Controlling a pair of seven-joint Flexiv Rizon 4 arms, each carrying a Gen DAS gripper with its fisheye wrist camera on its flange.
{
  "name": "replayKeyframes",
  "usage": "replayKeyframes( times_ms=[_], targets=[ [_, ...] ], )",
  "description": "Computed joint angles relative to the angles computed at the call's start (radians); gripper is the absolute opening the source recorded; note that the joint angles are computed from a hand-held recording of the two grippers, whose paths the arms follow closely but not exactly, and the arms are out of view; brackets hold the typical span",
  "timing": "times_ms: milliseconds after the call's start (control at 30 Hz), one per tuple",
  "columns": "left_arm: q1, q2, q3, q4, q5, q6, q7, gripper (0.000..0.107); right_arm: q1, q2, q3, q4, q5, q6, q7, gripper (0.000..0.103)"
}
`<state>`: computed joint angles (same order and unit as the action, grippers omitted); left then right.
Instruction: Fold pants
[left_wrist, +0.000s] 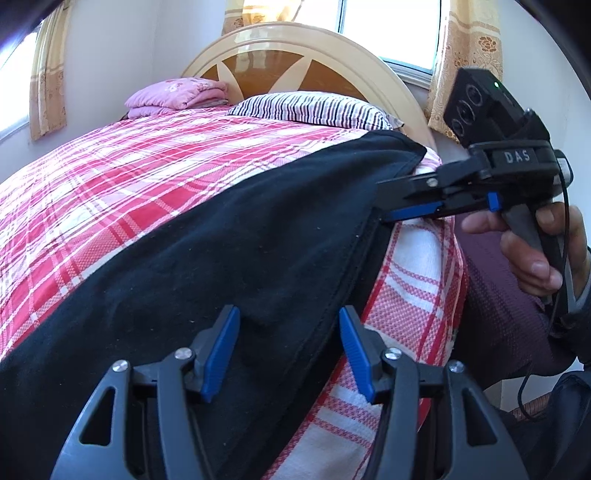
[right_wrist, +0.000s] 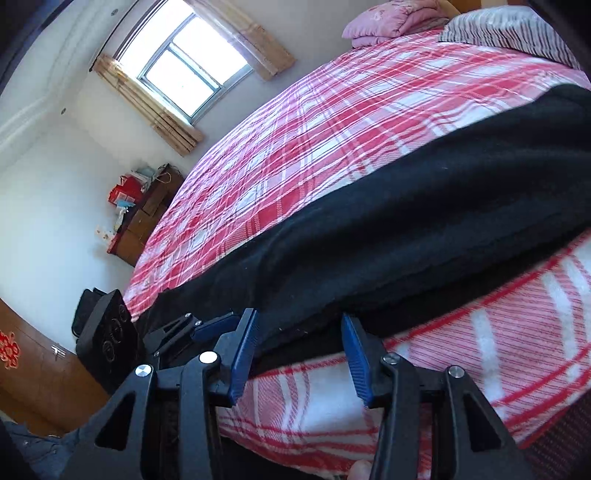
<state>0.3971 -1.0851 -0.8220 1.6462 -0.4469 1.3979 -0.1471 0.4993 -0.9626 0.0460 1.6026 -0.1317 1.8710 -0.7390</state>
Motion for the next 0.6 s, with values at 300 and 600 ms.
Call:
replayKeyframes(
  times_ms=[300, 600],
  targets=[
    [0.045, 0.013, -0.028, 0.029, -0.034, -0.039, 0.019, 0.057, 0.094, 0.034, -0.093, 0.052, 0.045, 0.024, -0.035, 0.002],
    [0.073, 0.024, -0.04, 0.064, -0.044, 0.007, 0.03, 0.057, 0.048, 0.005, -0.043, 0.04, 0.049, 0.007, -0.053, 0.002]
  ],
)
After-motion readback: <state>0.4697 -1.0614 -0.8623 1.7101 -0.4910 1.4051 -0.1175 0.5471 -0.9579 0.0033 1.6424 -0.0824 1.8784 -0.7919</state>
